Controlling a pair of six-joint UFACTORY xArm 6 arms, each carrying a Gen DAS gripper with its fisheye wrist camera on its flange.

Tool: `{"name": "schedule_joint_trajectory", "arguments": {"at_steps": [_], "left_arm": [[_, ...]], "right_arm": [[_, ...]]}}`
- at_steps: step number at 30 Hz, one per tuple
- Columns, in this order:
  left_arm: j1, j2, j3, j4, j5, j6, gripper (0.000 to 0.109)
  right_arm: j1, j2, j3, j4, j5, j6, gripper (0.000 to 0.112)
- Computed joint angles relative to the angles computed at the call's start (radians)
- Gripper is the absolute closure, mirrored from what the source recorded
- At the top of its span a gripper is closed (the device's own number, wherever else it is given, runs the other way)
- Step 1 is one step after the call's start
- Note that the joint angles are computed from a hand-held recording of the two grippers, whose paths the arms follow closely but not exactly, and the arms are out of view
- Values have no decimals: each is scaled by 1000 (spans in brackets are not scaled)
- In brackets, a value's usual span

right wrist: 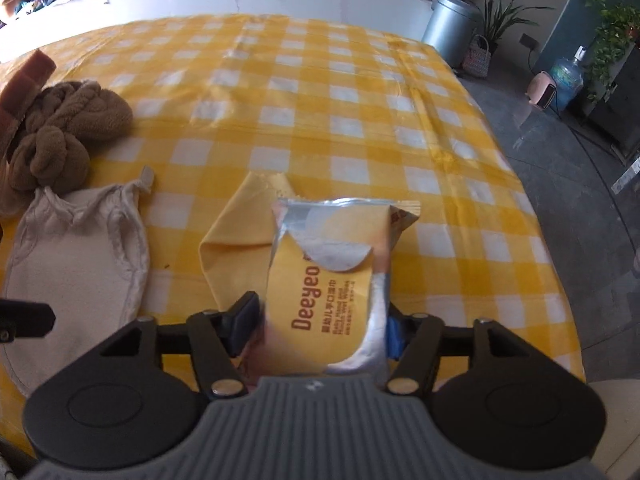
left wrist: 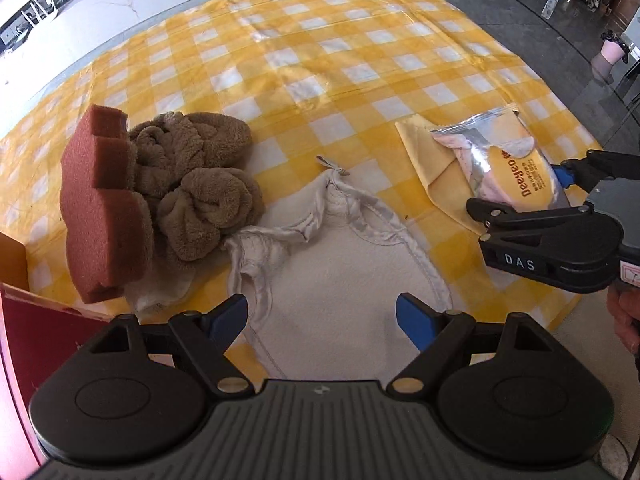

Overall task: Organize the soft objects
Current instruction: 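Close the left gripper on the beige cloth bib's strap edge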

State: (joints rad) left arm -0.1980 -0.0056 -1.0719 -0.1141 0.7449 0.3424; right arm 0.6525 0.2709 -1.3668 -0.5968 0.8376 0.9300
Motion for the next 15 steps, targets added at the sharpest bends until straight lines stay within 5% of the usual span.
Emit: {"name": "schedule_joint_trajectory", "arguments": {"at_steps": [9,15], "left_arm": [[-23,110,-78,44,-3,-160,10],[21,170,-160,-94,9,-184,10]], "right_arm": [[-39,-48,108,8,-164,73,37],[-46,-80,167,-8,-227,107,37]]}}
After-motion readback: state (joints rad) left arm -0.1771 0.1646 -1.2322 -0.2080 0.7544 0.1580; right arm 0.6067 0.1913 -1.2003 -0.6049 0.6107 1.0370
